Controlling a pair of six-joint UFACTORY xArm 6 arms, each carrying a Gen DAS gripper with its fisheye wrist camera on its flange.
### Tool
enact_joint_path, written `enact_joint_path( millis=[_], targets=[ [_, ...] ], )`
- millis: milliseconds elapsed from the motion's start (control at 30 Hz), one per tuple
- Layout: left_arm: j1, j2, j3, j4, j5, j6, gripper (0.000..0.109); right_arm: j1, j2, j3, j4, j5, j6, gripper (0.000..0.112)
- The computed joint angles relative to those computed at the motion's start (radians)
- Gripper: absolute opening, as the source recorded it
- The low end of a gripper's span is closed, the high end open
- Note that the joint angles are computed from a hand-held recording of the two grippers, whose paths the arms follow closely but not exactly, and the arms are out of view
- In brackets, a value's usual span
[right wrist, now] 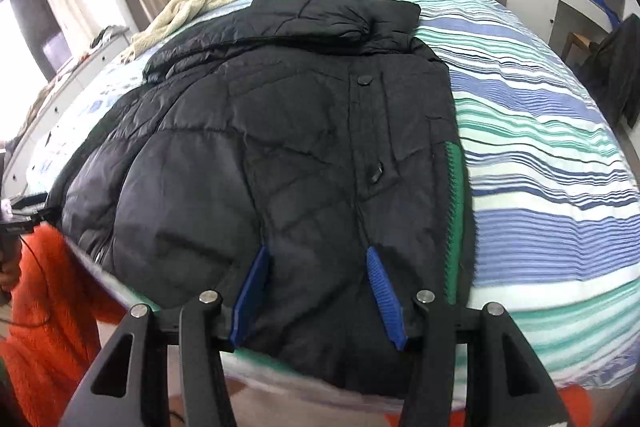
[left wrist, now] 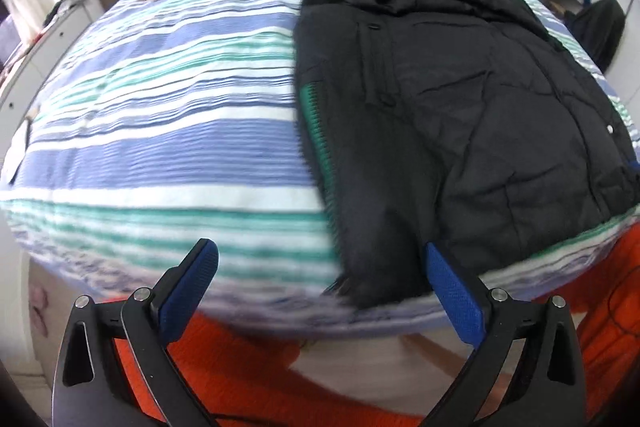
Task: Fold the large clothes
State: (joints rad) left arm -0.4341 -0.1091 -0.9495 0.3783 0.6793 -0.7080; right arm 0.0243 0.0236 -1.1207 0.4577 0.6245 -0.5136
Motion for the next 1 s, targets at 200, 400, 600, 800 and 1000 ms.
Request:
enact_joint_path(
  millis=[200,400,600,800,1000],
  targets=[
    [0.075,-0.098,0.086,-0.135,-0.142,0.018,0.102,-0.088,-0.073,0.022,0.085,0.063,0.003,0.058],
    [0.075,0.032,0.046,-0.505,-0.238,0.316,0.102,-0.164,-0.053,-0.002,0.144,0.093,0.058,0.070],
    [0.039,0.132,-0.032,-0.526,-0.262,0.363,0.102,-0.171,0.012,-0.031,0.205,0.170,0.042,0.070],
    [0.029,0.152,-0.071,-0.514,-0.232,0.337,0.097,-0.149,0.043,-0.058,0.237,0.211,0.018,0.071],
    [0.008,0.140,-0.084,-0.288,-0.185,0.168,0.081,-0.134,0.066,-0.105,0.212,0.239,0.005,0.071]
  ],
)
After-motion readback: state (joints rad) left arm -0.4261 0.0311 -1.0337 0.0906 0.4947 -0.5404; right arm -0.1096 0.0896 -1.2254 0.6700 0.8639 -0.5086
